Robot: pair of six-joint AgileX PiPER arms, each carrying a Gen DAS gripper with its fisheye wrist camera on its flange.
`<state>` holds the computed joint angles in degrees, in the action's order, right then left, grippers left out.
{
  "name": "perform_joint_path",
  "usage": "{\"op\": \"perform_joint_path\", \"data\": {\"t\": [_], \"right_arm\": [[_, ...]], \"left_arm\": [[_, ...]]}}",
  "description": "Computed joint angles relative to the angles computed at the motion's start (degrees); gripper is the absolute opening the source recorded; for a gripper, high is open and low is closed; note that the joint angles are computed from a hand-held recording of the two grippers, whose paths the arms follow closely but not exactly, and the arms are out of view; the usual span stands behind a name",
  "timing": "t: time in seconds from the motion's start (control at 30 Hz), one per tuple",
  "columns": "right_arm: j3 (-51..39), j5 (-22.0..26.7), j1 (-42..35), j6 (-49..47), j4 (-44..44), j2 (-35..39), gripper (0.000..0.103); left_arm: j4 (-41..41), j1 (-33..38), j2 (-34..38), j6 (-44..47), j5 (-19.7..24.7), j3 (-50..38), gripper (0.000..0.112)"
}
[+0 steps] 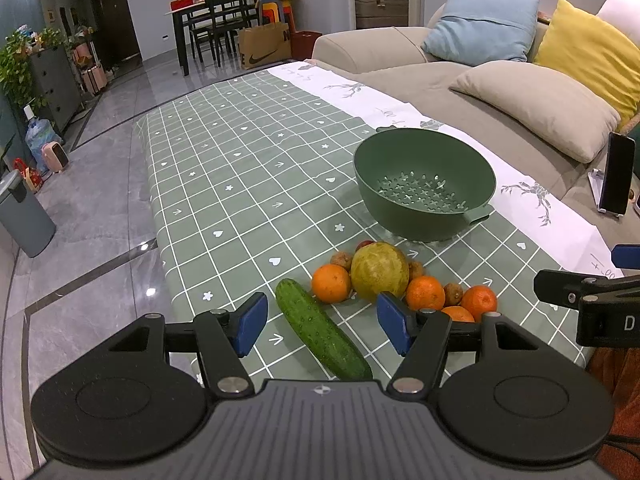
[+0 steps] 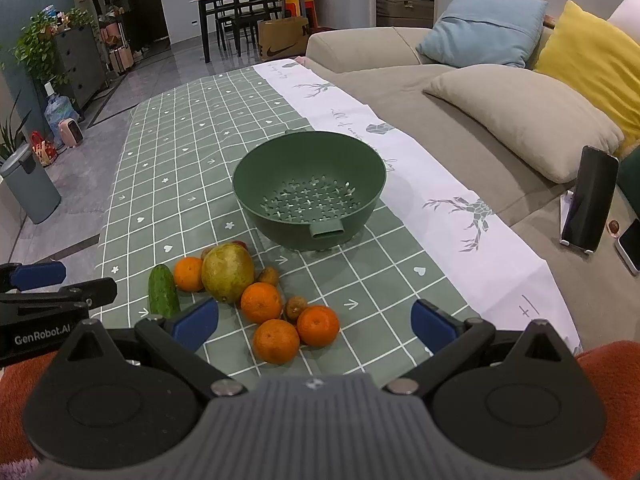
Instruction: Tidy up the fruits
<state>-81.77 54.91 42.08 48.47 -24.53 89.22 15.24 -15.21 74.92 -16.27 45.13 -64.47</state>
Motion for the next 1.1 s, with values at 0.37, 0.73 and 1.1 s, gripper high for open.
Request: {"op": "perform_joint_path", "data": {"t": [0.37, 0.73, 1.1], "right_arm": [[-0.1, 0.3, 0.0, 0.2, 0.2, 0.0, 0.099], [-0.1, 0.3, 0.0, 0.1, 0.3, 0.0, 0.099], [1.0, -1.8, -1.0, -0.6, 2.0, -0.1, 0.099]], "left_arm": [[0.0, -0.1, 0.1, 0.0, 0.5, -0.4, 0.074], [0.0, -0.2, 0.0, 0.0, 0.5, -0.4, 0.075], [-9.4, 4.1, 1.5, 9.3, 1.4, -2.3, 0.072]]}}
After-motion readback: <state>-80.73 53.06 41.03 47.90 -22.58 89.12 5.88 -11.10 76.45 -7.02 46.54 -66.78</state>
